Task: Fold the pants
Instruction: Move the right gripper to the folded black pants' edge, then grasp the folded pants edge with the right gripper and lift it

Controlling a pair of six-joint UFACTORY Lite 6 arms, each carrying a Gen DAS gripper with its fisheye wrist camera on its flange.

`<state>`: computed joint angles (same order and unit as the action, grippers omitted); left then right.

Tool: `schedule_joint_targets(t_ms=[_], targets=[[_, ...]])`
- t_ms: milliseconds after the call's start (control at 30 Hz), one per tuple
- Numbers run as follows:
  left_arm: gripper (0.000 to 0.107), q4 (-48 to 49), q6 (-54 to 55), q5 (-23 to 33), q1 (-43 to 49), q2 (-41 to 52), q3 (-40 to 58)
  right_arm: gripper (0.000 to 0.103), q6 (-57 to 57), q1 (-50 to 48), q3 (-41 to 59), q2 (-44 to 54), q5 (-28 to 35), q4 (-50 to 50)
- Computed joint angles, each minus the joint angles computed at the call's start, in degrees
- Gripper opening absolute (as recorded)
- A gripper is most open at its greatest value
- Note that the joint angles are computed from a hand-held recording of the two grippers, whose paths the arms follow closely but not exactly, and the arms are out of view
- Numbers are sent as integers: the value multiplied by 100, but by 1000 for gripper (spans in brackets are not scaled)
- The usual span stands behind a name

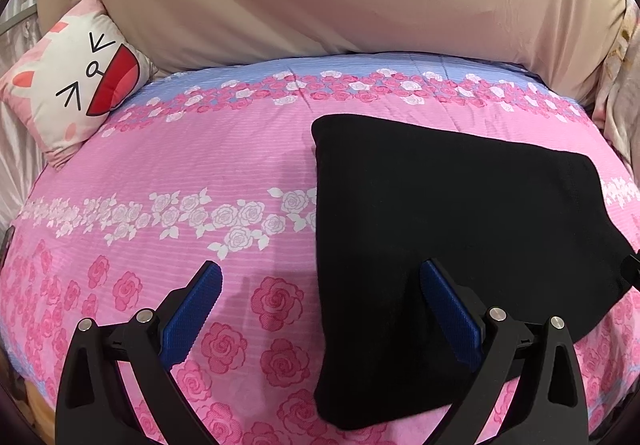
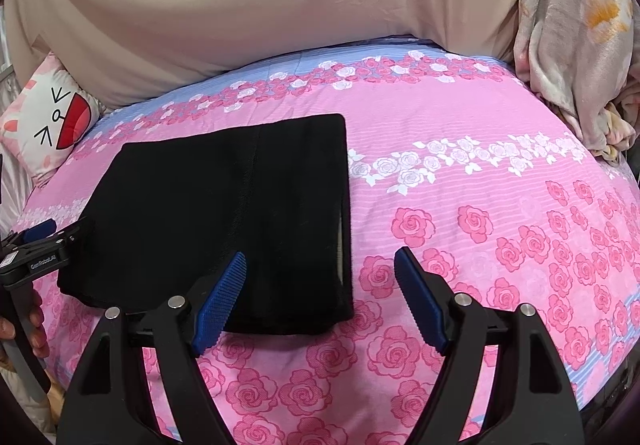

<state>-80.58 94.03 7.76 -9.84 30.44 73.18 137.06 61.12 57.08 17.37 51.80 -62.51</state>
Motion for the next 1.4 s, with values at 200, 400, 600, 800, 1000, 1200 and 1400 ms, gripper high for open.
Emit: schedule_joint_targets(t_ms=[200, 400, 600, 800, 1000, 1200, 1400], targets=[[98, 1803, -1810, 967, 366, 186, 223, 75, 927, -146, -768, -503, -737, -562], [98, 2328, -2601, 1855, 475, 586, 595, 75, 2159, -461, -1118, -496, -1605, -1704], [98, 2258, -2612, 1868, 311, 746, 641, 76, 3879, -755, -1399, -415, -2040, -3181], [98, 2323, -2809, 2019, 374, 838, 894, 76, 3968, -813, -1548, -574, -1971, -3139], [98, 2545, -2967, 1428, 55, 847, 949, 82, 2994, -925, -1316, -525, -1904, -2461], [98, 2948, -3170, 631, -304, 777, 895, 82, 2583, -1404, -1076, -300, -2199, -2576], [98, 3171, -3251, 381, -399, 853, 967, 82, 3067, -1548, -1010, -98, -2384, -3132]])
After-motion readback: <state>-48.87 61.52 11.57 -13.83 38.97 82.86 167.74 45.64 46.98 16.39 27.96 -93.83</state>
